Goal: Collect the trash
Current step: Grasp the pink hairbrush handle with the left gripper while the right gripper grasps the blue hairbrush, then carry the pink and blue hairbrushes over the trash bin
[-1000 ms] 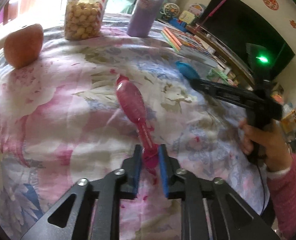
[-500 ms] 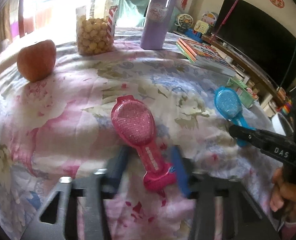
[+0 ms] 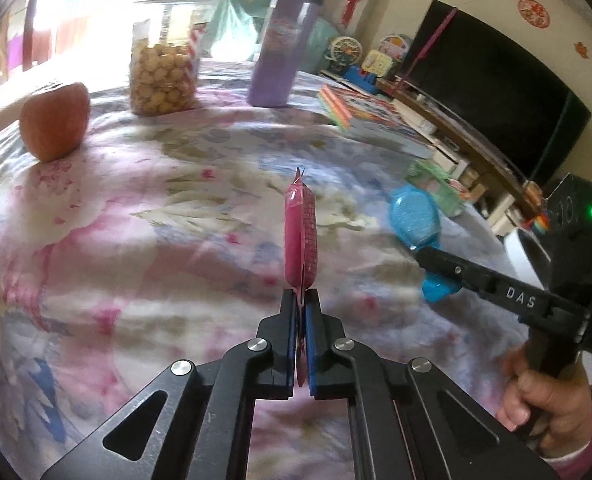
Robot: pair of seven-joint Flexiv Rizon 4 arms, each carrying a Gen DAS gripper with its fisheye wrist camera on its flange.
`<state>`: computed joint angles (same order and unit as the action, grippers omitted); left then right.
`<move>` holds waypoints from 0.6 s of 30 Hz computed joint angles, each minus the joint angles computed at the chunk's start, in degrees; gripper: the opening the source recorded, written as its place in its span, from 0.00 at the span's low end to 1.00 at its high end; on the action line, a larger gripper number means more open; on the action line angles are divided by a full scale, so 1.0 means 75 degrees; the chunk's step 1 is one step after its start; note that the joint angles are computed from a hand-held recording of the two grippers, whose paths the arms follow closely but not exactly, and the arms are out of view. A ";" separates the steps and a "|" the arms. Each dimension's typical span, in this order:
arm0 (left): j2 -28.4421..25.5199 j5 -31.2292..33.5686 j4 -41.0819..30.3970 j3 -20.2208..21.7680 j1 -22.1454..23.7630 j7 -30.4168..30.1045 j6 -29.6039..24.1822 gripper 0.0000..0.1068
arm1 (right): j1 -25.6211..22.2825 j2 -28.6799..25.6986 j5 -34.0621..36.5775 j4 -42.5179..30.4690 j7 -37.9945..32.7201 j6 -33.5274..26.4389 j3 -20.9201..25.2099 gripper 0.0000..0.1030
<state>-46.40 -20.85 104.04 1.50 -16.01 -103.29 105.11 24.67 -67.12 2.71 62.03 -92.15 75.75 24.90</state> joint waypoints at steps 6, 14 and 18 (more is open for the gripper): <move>0.0017 0.0308 -0.0038 -0.0433 0.0138 0.0126 0.0077 0.02 | -0.0397 0.0566 0.0191 0.1262 -0.0159 0.0805 0.0279 0.04; -0.0013 0.0636 -0.0181 -0.0952 0.0342 0.0223 0.0022 0.02 | -0.1059 0.1077 0.0029 0.2718 0.0236 0.1883 0.0691 0.04; -0.0064 0.0719 -0.0368 -0.1046 0.0273 0.0309 -0.0096 0.02 | -0.1313 0.1263 -0.0157 0.3244 0.0515 0.2335 0.0759 0.04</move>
<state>-46.88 -15.46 101.28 -6.34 -13.96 -100.97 104.39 14.82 -57.65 1.53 86.36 -88.29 93.27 30.59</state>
